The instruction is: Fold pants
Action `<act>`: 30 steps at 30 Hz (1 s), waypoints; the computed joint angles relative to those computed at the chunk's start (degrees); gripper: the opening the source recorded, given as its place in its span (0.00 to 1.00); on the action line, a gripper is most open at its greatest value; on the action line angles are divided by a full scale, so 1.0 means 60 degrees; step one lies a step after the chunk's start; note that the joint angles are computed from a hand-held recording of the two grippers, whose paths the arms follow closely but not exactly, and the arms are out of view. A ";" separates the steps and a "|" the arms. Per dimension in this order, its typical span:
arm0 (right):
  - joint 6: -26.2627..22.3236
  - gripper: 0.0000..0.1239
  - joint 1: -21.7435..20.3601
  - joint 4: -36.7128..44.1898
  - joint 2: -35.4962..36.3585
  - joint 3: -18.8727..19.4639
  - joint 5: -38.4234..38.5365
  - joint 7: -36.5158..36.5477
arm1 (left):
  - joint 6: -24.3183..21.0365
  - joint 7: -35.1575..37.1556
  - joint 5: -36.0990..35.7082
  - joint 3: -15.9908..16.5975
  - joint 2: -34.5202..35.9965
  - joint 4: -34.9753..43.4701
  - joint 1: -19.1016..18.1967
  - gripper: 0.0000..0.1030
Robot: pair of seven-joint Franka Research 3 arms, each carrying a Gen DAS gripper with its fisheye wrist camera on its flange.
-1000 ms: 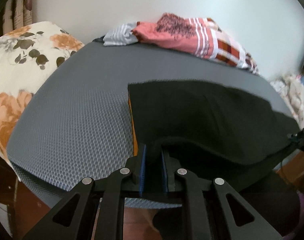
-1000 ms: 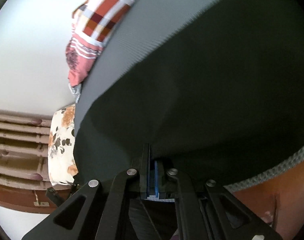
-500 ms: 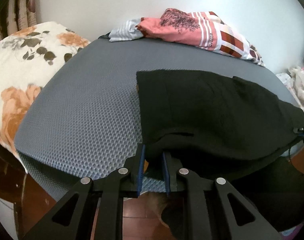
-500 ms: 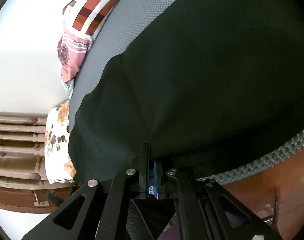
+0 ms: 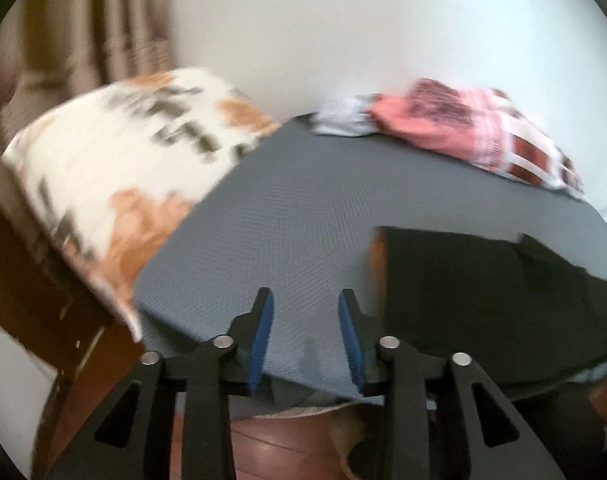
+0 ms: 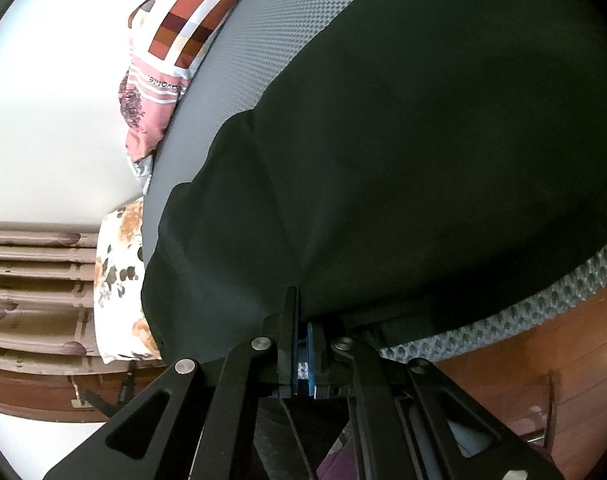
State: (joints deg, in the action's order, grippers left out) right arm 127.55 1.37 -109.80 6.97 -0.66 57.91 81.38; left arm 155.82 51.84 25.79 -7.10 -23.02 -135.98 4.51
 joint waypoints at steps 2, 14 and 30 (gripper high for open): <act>0.0006 0.02 -0.0003 -0.0081 -0.0083 -0.0005 0.0009 -0.0123 | 0.0210 0.0652 -0.0379 -0.0016 0.0399 0.0493 -0.0608 0.53; 0.0032 0.10 -0.0385 -0.0916 -0.0372 -0.0249 0.2334 -0.1354 | 0.0170 0.2308 -0.1403 -0.0896 0.4352 0.3460 -0.2053 0.67; 0.1657 0.12 -0.2287 -0.1235 -0.0203 -0.1421 0.5169 -0.2809 | 0.0064 0.1794 -0.1882 -0.0644 0.4565 0.3163 -0.2318 0.67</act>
State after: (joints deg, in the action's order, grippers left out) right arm 137.49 -12.35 -117.21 5.76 -9.18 88.93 64.52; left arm 156.21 62.61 14.50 -10.97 4.38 -117.00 -9.40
